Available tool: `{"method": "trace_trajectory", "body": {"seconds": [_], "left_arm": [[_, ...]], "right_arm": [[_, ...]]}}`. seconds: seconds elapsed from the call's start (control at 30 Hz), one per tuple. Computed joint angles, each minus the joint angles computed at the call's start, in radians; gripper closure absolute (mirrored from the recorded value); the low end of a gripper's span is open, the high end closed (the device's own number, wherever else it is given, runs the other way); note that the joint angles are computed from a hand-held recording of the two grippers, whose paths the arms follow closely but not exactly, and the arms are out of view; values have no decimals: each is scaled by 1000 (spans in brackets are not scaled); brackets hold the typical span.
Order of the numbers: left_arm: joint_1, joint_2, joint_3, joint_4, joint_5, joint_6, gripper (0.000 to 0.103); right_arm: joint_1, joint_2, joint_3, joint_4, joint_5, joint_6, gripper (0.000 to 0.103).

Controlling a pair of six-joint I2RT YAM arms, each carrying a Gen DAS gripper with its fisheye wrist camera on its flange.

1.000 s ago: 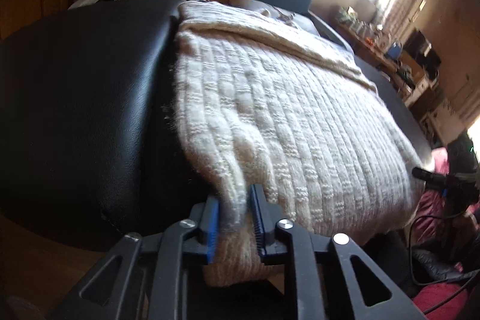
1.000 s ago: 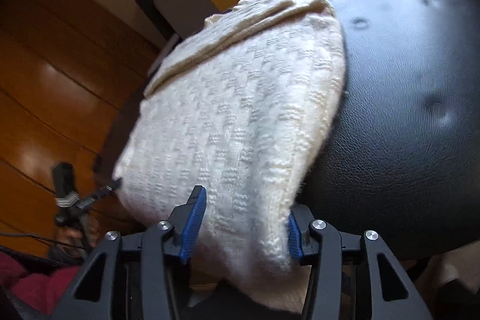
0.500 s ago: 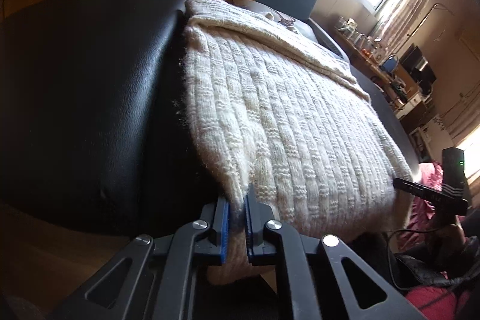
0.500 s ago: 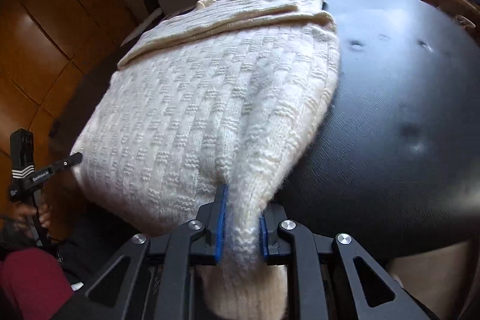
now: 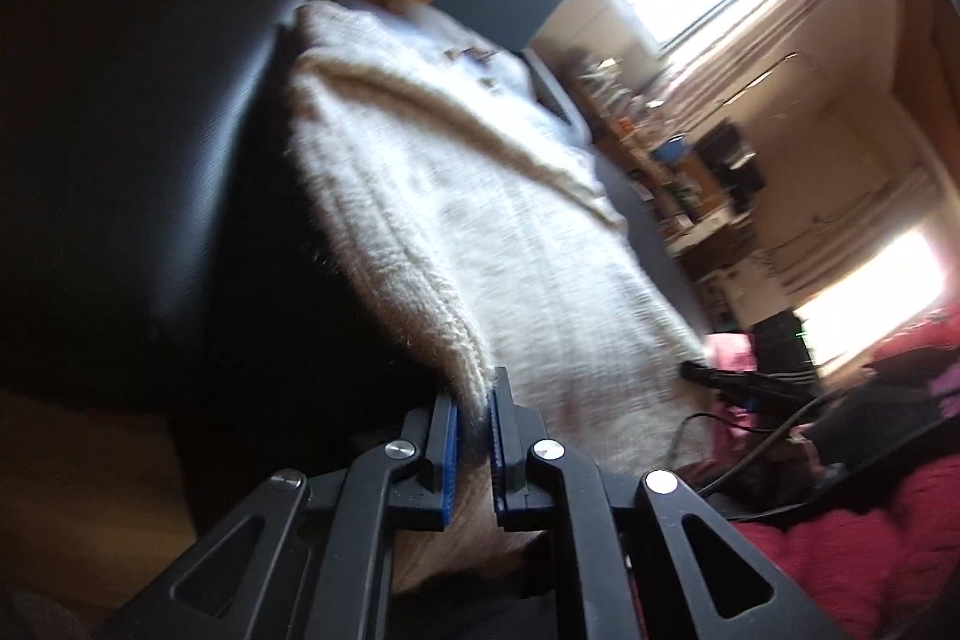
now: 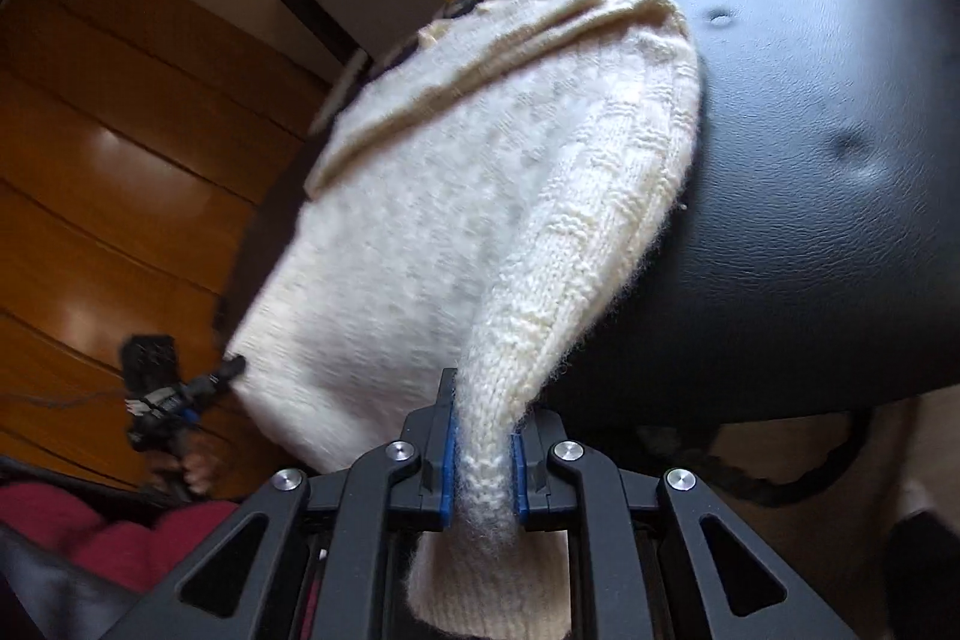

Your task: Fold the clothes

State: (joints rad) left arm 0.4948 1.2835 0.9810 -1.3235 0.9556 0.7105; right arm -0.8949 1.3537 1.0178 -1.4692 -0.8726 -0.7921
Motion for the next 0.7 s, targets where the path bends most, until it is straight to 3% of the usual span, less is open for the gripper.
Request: {"method": "trace_trajectory", "body": {"seconds": [0.13,0.23,0.4,0.5,0.53,0.63,0.7], "left_arm": [[-20,63,90,-16,89,-27,96],[-81,85,157,87,143,-161,96],[-196,159,274,464,191,-572,95],[-254,322,370,785,129,-940,95],[-270,387,418,832,81,-1011,95],[-341,640,643,781,-117,-1097,95],[-372,774,772,658,-201,-1048,95]], "right_arm": [[60,59,68,26,-102,101,89],[130,102,140,100,-159,226,89],[248,234,355,332,-223,539,89],[283,370,522,471,-213,720,89],[297,440,592,522,-188,791,89],[329,671,818,567,-100,933,89],[351,818,965,507,-28,958,89]]}}
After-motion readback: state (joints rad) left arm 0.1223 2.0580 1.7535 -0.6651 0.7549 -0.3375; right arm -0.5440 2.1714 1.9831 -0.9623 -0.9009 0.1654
